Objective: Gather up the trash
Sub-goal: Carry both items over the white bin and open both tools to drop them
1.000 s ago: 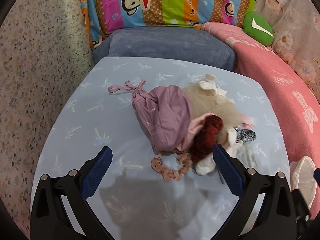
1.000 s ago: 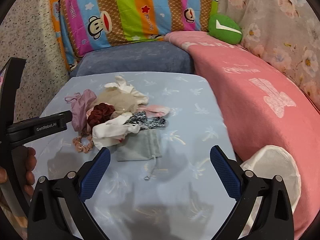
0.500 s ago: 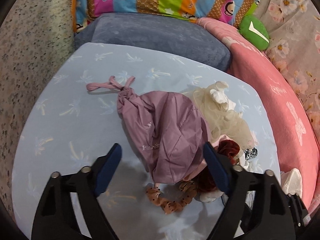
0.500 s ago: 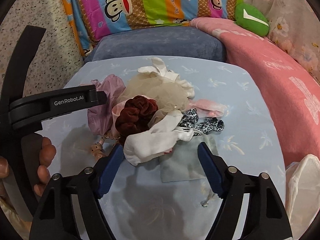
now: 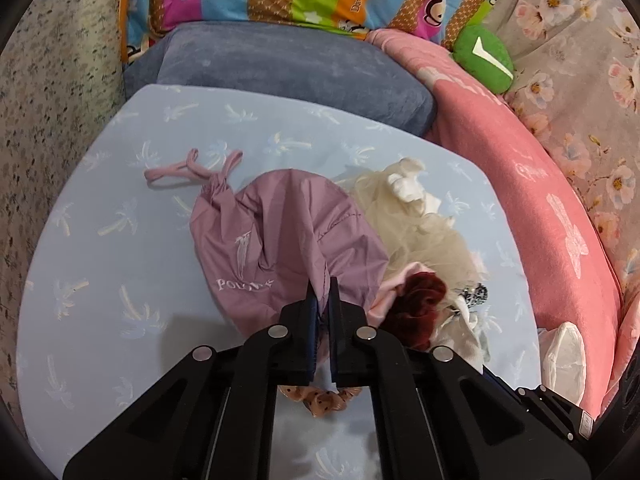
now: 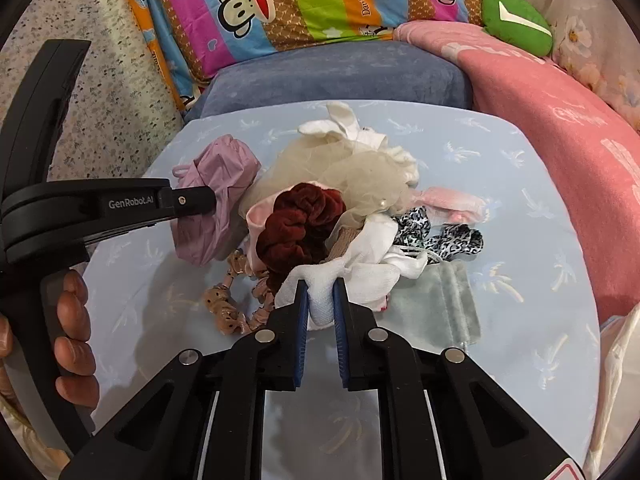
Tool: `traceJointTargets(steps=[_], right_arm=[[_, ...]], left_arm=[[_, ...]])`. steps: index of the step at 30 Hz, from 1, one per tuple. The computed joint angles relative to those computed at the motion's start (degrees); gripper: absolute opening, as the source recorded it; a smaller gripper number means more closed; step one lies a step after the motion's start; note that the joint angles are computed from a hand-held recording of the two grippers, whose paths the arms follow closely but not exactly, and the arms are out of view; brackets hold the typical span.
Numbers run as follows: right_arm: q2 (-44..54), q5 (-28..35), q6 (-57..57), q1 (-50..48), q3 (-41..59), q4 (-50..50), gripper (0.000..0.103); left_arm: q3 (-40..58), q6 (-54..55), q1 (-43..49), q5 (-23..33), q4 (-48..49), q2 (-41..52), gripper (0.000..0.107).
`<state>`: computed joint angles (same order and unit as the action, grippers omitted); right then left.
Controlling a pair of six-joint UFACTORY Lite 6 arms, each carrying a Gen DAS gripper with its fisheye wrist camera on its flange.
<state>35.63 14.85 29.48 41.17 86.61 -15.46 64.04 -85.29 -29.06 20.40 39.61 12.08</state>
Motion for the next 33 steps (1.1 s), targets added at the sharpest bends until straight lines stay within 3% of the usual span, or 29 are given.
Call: traceJointTargets(steps=[8,15,19,24,33], right_arm=[[-12.7,-2.2,6.2,-1.0,-10.4,-6.1,0.011],[-25.6,-3.1,11.0,-3.8,-19.5,-11.2,0.011],[-32.6,-2.7,8.6,-6.8,-23.9,-9.2,0.011],[-41.2,-2.3,-4.4,-13.1,-29.1,2.9,0.011],[-51.8,-0.2,-43.3,-29.9,-36.4,38.3,0.011]], left_arm=[[4.9,-1.7,-6.3,7.2,2.8,-3.1,0.003],[13.1,-2.2,-13.6,12.4,4.8,-1.1,0.003],[19.0,-2.0,-17.6,14.6,5.6,1.8,0.003],[28.4,-0.5,-22.1,17.4,5.3,7.7,0.003],[54.5,9.2,-28.0,23.4,-0.2,24.5,0.003]])
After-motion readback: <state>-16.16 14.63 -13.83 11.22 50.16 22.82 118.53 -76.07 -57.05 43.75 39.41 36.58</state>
